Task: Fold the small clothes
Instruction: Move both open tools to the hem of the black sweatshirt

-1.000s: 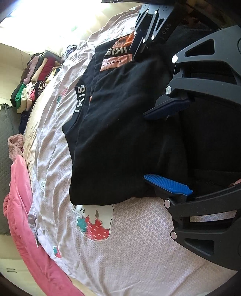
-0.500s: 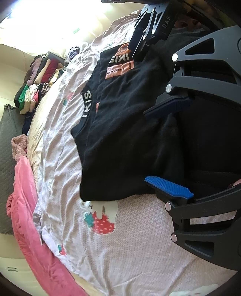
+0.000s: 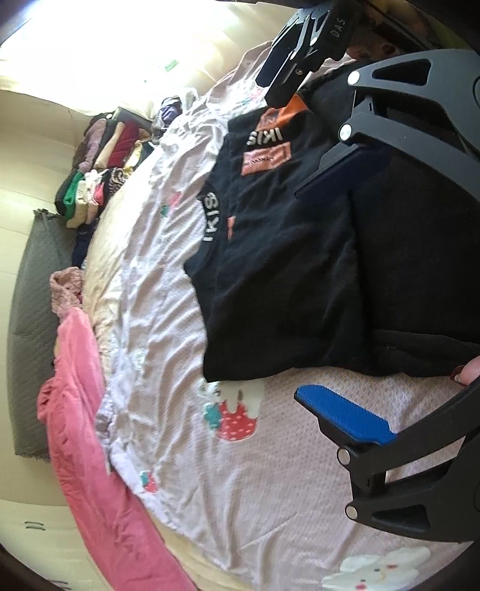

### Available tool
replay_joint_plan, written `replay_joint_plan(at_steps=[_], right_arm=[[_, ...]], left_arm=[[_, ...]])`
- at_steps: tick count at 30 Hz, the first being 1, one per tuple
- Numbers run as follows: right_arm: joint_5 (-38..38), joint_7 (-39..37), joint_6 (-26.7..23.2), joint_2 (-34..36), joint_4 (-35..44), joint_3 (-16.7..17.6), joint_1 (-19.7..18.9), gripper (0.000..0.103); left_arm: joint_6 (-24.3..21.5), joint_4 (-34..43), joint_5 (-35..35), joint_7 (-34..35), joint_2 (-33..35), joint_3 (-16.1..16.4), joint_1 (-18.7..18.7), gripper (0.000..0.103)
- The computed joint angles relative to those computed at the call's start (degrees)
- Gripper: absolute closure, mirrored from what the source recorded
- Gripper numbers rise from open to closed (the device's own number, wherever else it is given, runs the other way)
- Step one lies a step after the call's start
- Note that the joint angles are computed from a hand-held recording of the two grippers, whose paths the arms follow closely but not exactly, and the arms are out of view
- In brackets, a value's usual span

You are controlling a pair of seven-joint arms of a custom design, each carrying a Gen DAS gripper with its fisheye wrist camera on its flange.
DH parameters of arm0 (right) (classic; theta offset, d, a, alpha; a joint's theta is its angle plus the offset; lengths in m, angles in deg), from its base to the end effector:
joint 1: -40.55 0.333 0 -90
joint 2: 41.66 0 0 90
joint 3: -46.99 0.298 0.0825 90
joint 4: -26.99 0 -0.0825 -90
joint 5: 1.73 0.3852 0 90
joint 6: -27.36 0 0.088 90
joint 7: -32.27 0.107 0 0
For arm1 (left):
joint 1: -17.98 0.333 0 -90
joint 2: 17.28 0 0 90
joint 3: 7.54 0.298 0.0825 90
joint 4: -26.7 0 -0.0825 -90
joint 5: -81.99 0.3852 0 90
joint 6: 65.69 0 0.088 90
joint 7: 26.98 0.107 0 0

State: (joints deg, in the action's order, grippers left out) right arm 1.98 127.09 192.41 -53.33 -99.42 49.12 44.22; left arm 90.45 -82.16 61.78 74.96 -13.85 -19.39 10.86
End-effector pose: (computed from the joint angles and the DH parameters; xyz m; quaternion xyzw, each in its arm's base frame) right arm 0.5409 0.0525 0.5545 -0.6287 0.6510 -0.2580 0.3380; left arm 0.5955 -0.1882 0.5381 -0.5583 0.7321 -0.3623 0.1450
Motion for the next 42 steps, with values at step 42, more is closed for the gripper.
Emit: replay_joint_plan(at_steps=[42], right_arm=[[2.15, 1.99, -4.47, -29.0, -17.67, 1.97, -8.1, 0.005]], left_arm=[[-0.25, -16.92, 4.43, -4.0, -19.8, 8.42, -3.79, 0.01]])
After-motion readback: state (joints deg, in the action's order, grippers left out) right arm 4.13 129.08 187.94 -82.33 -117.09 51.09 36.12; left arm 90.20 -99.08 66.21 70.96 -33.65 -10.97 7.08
